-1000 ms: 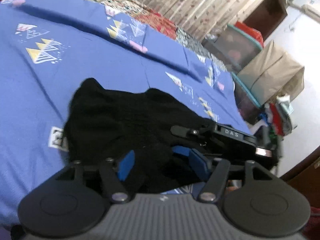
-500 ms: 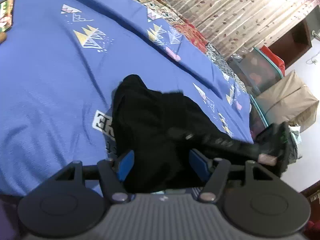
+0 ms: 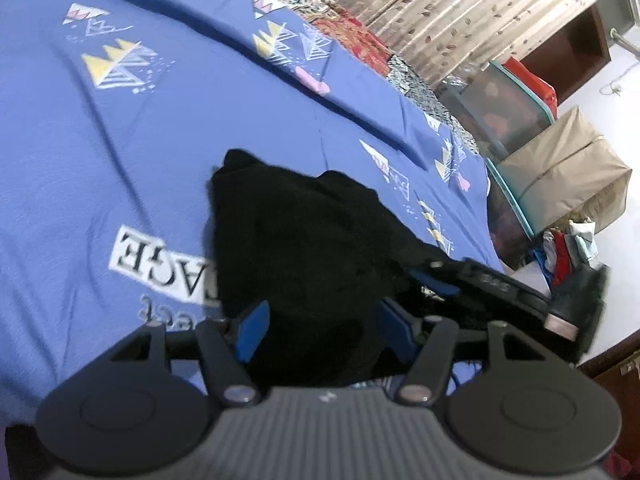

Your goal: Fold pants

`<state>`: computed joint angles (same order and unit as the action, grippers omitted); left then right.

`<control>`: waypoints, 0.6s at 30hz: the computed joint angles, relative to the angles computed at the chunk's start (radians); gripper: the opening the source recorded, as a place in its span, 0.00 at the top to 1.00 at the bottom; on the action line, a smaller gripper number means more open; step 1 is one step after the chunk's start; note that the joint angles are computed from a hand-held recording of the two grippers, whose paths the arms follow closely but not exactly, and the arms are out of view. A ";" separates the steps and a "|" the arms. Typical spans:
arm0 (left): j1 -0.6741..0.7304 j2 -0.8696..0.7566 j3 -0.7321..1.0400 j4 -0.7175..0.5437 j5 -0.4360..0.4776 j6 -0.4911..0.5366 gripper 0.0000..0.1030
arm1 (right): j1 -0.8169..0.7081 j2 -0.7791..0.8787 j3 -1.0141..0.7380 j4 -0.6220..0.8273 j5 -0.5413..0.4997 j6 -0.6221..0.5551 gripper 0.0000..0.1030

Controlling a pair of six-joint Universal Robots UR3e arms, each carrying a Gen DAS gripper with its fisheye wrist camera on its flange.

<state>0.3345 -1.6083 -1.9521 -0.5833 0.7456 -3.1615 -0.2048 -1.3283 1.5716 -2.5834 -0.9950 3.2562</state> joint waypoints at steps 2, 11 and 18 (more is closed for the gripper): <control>-0.018 -0.029 0.035 0.021 0.004 -0.019 0.47 | -0.026 -0.041 0.055 -0.067 0.019 0.012 0.54; -0.153 -0.189 0.201 -0.030 0.105 -0.017 0.76 | 0.004 0.006 0.033 0.031 0.102 -0.094 0.71; -0.097 -0.233 0.139 -0.071 0.049 -0.058 0.94 | -0.010 0.051 0.002 0.143 0.095 -0.090 0.71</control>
<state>0.2380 -1.8417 -1.8128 -0.6545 0.7949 -3.2199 -0.2147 -1.2769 1.5739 -2.4407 -0.9000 3.1664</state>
